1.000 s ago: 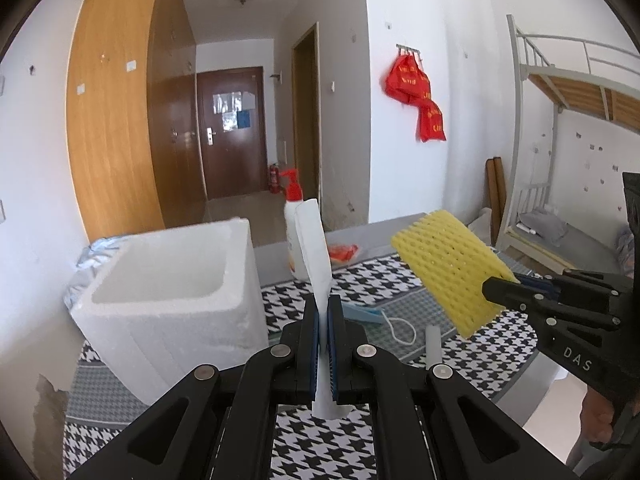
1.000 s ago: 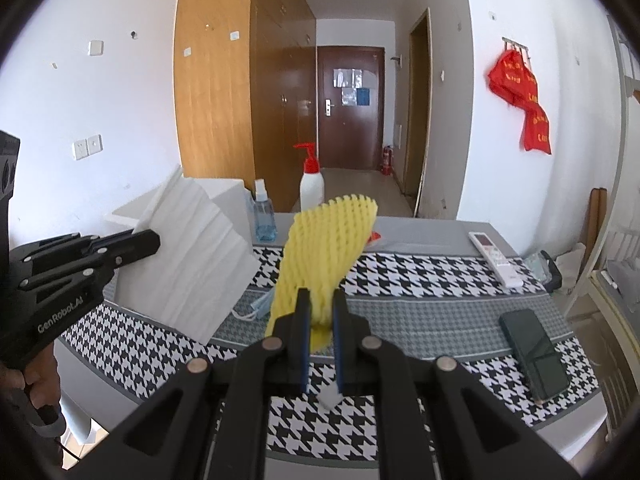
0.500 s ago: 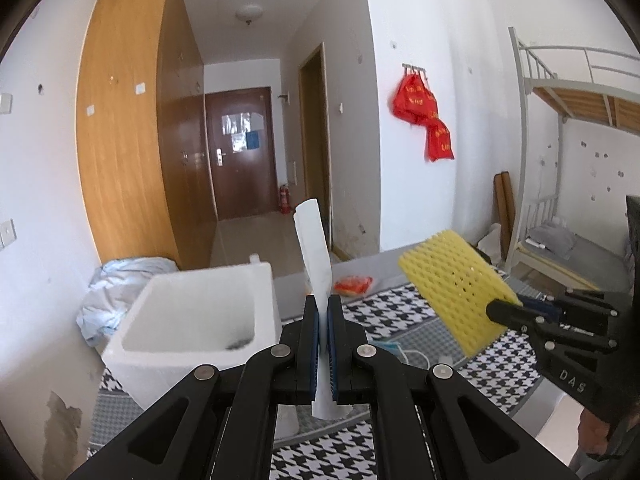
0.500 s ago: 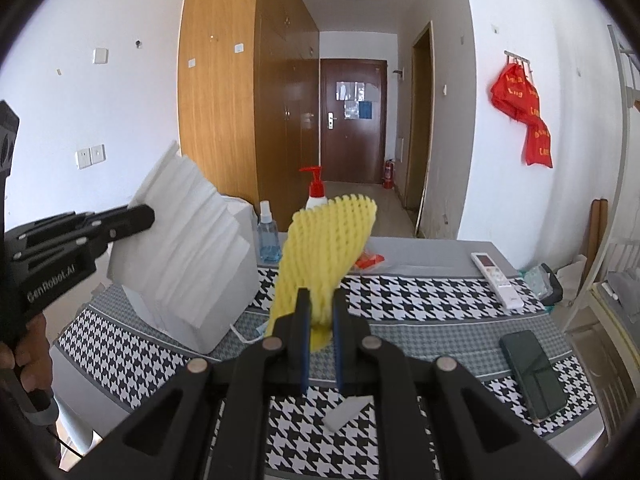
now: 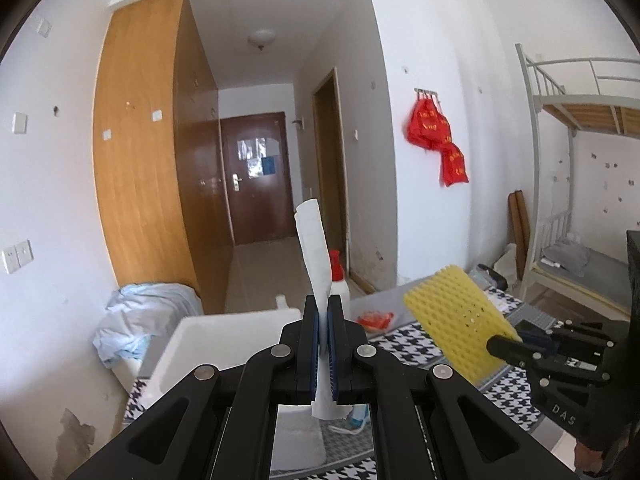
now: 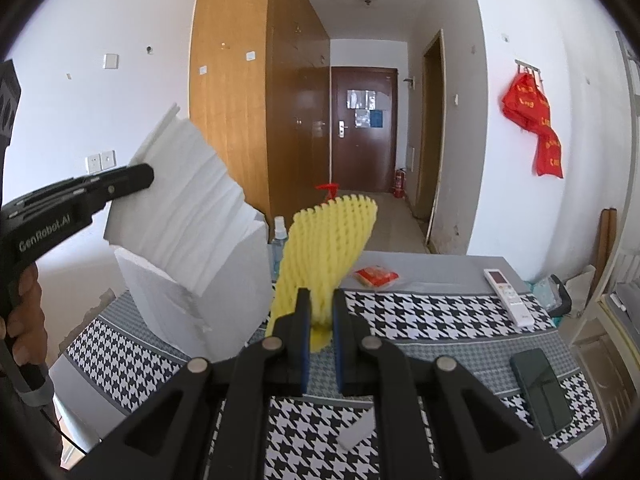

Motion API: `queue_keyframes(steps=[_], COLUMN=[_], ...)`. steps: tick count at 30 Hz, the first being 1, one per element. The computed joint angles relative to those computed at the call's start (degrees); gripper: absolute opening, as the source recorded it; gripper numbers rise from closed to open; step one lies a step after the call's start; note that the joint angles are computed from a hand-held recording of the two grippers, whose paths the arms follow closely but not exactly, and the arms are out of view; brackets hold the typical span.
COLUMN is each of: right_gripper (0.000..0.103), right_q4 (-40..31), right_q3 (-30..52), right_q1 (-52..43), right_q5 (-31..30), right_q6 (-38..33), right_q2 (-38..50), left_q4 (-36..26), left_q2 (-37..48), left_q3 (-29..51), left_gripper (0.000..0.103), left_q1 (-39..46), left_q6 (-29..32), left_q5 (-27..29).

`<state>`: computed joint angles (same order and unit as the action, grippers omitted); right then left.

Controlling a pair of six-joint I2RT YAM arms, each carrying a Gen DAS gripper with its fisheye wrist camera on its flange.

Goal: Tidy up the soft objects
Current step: 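Carry the wipes and yellow sponge in both tools over the white foam box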

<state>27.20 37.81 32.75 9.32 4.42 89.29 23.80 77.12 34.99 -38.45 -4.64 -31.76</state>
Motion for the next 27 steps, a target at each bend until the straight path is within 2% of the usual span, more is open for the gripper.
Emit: queue_keyframes(steps=[16, 27], right_gripper=[0.012, 0.012], right_q4=[-1.97, -2.85], right_q3=[6.10, 10.60], right_q1=[2.04, 4.10], right_q5=[-1.73, -3.44], right_q6=[-0.25, -1.18], right_q2=[3.91, 6.52], left_q4=[0.37, -1.19], left_q2=[-1.37, -1.97], left_q3=[-0.41, -0.49], left_gripper=[0.004, 0.004], left_q1=[5.73, 10.20], left_q6=[-0.12, -1.64], left_q5=[-1.16, 1.25])
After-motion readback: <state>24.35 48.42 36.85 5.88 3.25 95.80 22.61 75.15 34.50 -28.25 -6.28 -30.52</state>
